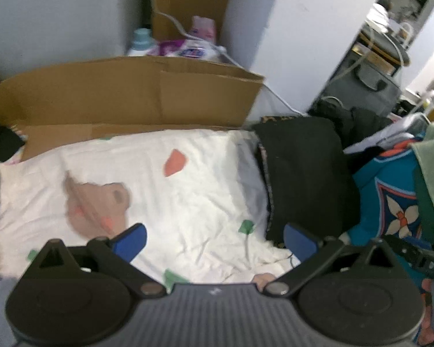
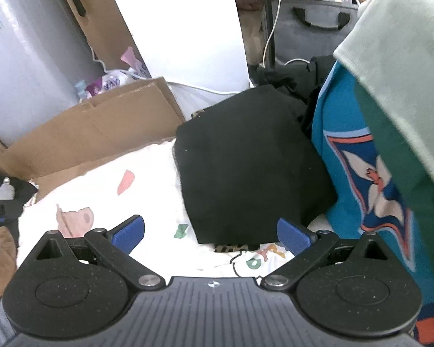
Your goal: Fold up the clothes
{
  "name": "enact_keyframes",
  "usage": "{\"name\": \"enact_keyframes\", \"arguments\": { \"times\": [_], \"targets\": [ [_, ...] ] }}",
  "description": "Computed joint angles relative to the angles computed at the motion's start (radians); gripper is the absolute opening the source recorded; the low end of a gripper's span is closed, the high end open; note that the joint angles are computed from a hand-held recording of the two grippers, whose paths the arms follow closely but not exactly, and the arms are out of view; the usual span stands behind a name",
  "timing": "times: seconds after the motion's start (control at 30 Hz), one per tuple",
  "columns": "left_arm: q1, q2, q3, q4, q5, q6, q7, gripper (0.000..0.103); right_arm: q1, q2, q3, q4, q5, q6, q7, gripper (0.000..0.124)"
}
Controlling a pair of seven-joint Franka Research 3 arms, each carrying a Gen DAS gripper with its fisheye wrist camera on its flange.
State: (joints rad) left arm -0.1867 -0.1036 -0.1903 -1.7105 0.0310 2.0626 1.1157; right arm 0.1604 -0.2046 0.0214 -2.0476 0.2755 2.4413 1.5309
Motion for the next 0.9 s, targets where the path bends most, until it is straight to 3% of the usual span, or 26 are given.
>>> {"name": "enact_keyframes", "arguments": {
  "times": [0.27, 0.73, 0.9],
  "targets": [
    [0.022, -0.133, 0.016, 0.025, 0.026, -0.139, -0.052, 0.103, -0.012, -0.126, -0.011, -0.002, 0.017, -0.126, 0.029, 0.101],
    [0.028, -0.411, 0.067, -0.084, -0.021, -0.233, -0.059, 0.103, -0.033, -0.351, 0.009, 0.027, -0.012, -0.323, 0.094, 0.101],
    [0.039, -0.453, 0.074, -0.06, -0.002, -0.299, -0.069, 0.103, -0.029, -0.389, 0.019, 0.076, -0.01, -0.396, 0.121, 0.101]
  ]
}}
